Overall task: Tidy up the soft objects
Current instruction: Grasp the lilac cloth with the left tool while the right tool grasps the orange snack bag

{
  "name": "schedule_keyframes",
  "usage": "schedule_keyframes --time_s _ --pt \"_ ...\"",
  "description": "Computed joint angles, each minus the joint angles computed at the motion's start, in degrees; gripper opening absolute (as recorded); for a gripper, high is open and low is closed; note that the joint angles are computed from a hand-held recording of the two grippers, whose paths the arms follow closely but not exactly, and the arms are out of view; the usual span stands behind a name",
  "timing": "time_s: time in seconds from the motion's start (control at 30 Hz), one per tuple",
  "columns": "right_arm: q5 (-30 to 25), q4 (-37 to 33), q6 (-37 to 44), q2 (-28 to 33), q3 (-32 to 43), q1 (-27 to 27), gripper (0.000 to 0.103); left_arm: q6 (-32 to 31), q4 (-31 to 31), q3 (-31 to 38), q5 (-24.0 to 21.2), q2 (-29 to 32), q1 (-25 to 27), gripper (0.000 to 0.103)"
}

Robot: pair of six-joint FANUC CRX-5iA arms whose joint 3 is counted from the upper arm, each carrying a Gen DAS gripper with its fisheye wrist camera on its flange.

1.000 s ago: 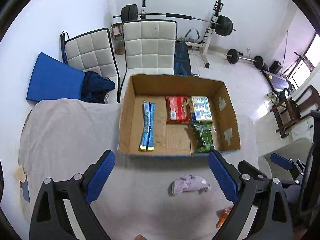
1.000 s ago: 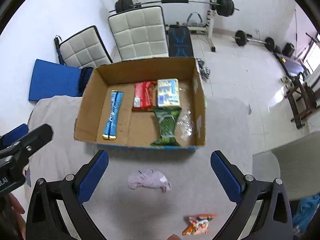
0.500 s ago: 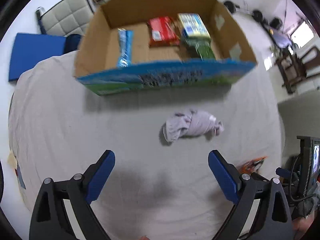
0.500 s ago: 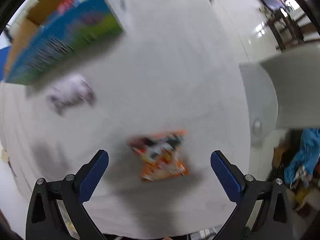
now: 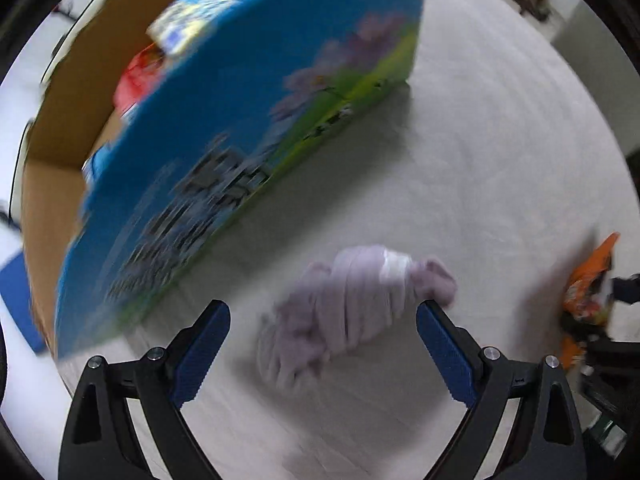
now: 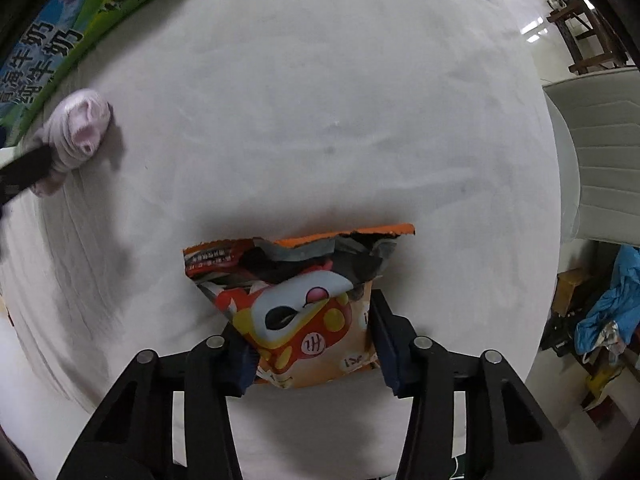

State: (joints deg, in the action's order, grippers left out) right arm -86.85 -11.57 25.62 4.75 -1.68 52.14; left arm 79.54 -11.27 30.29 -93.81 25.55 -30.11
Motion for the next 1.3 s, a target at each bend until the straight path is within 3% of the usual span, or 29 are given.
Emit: schedule_keyframes --time_s 0.1,0.13,0.17,0.27,0.4,0.5,0.67,0.87,0.97,1.1,1.2,1.3 --pt "-0.7 -0.4 1.7 1.0 0.9 -0.8 0.05 -2.6 1.0 0.3 0.8 1.5 -0.2 0.094" --pt "-0.9 -0.5 2.2 1.3 1.2 -1.0 0.05 -2.9 1.7 0.2 0.8 1.9 -0.1 0.081" --pt "-1.1 -0.7 2.6 1.6 1.4 -1.2 0.05 -2.9 2.7 0.0 0.4 2.2 0.2 0.06" --pt "-1.8 -1.0 3.5 2.8 2.7 -1.5 0.05 -0.5 5.7 -1.8 -0.1 1.7 1.3 0.04" --pt "-1.5 -1.8 4.3 3.3 3.3 -2.3 0.05 7.1 10.0 -6.0 -1.5 -0.4 3.9 0.039" --pt "-1.7 -2.5 5.5 3.6 4.0 -4.0 0.05 14.8 16.6 -13.6 0.2 -4.6 8.2 0.039" --pt "-1.5 -2.0 7.4 2.8 3.2 -5.0 0.05 21.5 22.9 -24.1 4.4 -11.4 14.1 0.039" --pt "0.3 -3.9 8.3 1.7 2.3 -5.5 0.052 23.6 27.3 -29.5 6.3 -14.4 17.4 0.046" --pt "1.2 -3.8 8.1 0.6 1.9 -5.6 0.065 21.8 28.5 -32.6 7.1 -16.5 18.2 0.056" --pt "0.9 -3.8 8.3 0.2 1.9 -5.5 0.068 21.0 29.8 -35.5 7.7 -17.7 18.1 0.056" --pt "0.2 -4.5 8.3 0.8 2.6 -5.7 0.068 22.0 28.5 -33.6 6.8 -15.7 17.0 0.056" --pt "0.2 -5.0 8.4 1.6 3.1 -5.8 0.068 23.5 26.9 -34.5 8.9 -16.2 14.3 0.056"
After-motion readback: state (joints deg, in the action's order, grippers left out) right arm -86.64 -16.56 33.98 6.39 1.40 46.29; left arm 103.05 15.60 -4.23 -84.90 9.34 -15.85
